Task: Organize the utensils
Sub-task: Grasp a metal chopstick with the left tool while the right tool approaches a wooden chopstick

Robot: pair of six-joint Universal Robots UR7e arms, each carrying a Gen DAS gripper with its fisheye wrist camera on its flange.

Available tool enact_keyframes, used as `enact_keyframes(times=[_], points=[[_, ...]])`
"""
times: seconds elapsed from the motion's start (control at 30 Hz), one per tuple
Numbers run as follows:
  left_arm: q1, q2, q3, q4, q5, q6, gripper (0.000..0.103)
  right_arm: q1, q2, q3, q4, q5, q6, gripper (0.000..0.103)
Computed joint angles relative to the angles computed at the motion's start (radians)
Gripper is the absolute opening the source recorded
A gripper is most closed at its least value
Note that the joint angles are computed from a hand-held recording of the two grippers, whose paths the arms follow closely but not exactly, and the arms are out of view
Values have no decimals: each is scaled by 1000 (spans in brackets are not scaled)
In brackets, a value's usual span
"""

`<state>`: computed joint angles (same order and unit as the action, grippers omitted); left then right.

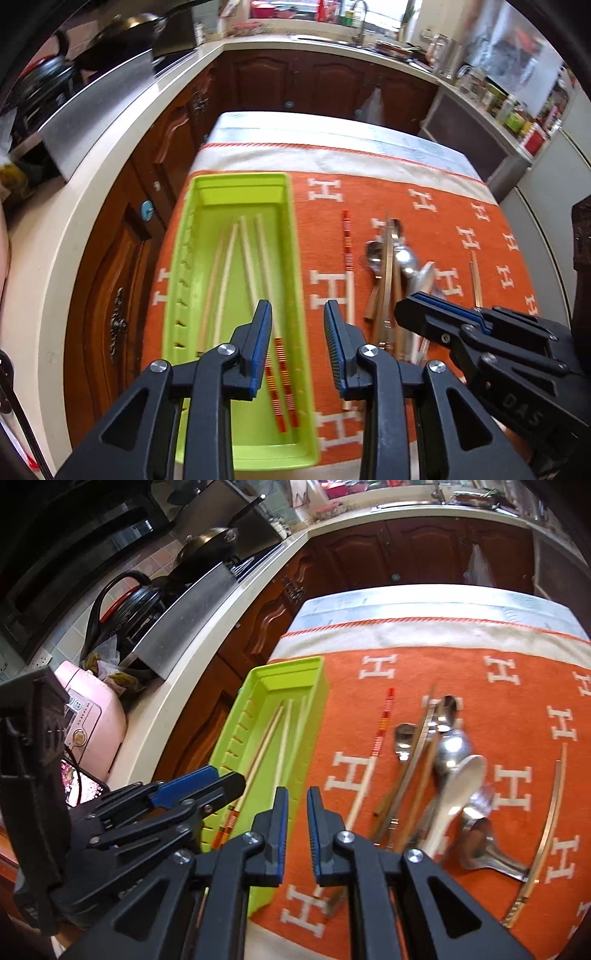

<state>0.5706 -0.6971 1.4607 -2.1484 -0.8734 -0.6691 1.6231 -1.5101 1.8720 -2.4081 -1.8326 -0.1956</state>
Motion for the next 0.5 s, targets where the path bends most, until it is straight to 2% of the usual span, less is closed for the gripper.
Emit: enact_keyframes(times=[0.3,0.43,0.5], points=[[-34,83,-73,-46,-78,98,29,-61,-97,34,-28,-66,-45,11],[-37,132,-117,-59,-112,122,37,-113,-136,28,-20,-73,-54,11],[-37,152,-135,-59,-125,126,38,-135,-149,21,-13,-77,-54,11]])
